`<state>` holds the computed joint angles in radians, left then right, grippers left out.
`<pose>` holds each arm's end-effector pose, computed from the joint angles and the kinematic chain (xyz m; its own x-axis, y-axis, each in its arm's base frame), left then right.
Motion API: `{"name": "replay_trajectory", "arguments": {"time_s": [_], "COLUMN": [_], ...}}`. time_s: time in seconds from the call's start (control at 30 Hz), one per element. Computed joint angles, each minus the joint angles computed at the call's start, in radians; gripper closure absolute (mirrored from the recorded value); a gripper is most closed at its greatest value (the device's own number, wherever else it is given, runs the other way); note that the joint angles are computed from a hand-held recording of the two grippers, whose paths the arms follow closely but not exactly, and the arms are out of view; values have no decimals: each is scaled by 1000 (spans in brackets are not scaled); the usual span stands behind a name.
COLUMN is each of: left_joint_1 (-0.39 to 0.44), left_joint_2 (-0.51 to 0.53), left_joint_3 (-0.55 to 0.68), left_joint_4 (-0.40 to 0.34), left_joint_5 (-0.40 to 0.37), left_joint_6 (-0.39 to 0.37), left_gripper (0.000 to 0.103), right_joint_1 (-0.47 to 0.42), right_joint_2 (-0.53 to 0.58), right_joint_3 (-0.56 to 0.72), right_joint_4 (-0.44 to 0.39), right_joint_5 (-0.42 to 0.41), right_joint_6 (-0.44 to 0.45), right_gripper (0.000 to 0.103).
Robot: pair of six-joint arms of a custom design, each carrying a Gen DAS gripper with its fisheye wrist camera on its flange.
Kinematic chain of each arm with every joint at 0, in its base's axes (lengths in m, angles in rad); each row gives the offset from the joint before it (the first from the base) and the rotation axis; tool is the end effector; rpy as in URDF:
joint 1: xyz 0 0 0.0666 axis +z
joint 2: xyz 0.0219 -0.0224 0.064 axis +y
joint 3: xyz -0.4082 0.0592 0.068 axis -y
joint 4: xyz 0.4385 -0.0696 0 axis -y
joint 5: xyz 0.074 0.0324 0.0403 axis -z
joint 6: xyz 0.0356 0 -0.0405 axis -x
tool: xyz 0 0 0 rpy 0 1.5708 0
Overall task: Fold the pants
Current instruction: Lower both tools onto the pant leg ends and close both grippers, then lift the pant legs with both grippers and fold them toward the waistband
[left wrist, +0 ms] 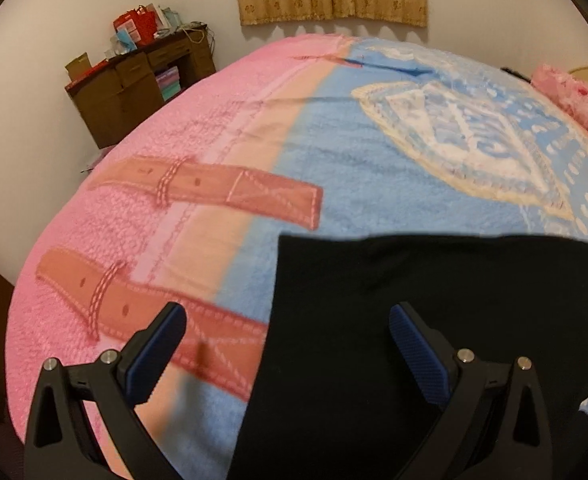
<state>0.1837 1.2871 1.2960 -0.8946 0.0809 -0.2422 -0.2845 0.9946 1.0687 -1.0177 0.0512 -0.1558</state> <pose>0.4730 0.0846 0.4605 -0.7707 0.1000 -0.6293 0.0546 0.9943 0.0910 0.3429 -0.1026 0.4536 -0.7197 0.3719 -0.5862 0.4260 0.9033 0.0501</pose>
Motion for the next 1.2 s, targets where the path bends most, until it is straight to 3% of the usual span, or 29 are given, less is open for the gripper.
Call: {"name": "replay_trajectory", "arguments": {"time_s": [0.1,0.3,0.37,0.4,0.47,0.57,0.63,0.77,1.2], "left_joint_1": [-10,-30,-23,-21,-19,-18,-13,-9,49], "left_joint_2": [38,115,127,130,117,106,97,63,-27], "left_joint_3": [43,109,116,115,98,87,83,73,77], "left_joint_4": [-23,-60,-79,-85,-63,-50,-47,-28,-43], "left_joint_5": [30,9,39,56,70,95,128,151,266], "left_joint_6": [3,-3,-11,-22,-34,-62,-74,-93,-75], "left_gripper": [0,19,32,43,49,66,84,87,87], "right_joint_1": [7,4,1,0,3,9,11,11,11], "right_joint_2": [3,0,0,1,1,3,-1,-11,-131], "right_joint_3": [0,-4,-6,-6,-8,-7,-10,-12,-14], "right_joint_4": [5,14,20,23,27,32,36,39,25], "right_joint_5": [10,-6,-15,-20,-28,-35,-41,-61,-77], "right_joint_6": [-5,-1,0,3,10,23,27,3,-13], "right_gripper": [29,34,37,38,47,59,69,90,92]}}
